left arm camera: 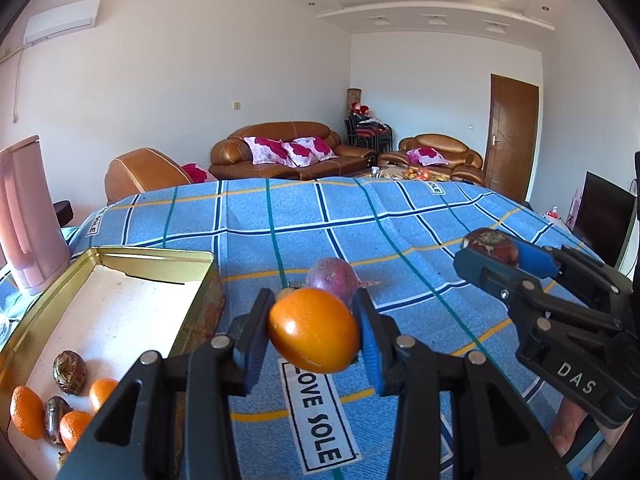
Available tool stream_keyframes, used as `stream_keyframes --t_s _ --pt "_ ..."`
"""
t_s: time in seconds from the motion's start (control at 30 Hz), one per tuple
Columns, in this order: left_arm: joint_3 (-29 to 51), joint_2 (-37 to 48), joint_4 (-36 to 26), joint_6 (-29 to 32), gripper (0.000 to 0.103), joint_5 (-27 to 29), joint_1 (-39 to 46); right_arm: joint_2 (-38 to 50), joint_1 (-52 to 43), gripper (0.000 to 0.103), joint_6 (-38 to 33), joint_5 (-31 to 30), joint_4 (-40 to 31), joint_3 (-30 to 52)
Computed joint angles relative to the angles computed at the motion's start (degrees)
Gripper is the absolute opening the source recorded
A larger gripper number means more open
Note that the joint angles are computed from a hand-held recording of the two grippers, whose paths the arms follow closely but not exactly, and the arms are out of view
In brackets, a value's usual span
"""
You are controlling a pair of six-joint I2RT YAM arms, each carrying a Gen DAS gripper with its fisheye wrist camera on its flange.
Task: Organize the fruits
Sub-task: 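Carry the small orange with the left tool while the right tool carries the passion fruit toward the tray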
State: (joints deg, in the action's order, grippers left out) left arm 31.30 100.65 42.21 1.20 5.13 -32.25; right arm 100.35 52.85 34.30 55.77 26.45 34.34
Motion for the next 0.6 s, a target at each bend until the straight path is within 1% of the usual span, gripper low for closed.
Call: stream_keyframes --t_s 0.33,0.6 --pt "-2.62 -0.88 4.4 0.08 0.042 -1.1 -0.53 0.35 1.96 0.043 -3.05 1.83 5.24 -1.47" --pt "-4.12 -1.29 6.93 0.07 0.042 -1.6 -0.66 0.59 2.67 0.043 -4.03 2.62 7.41 -2.06"
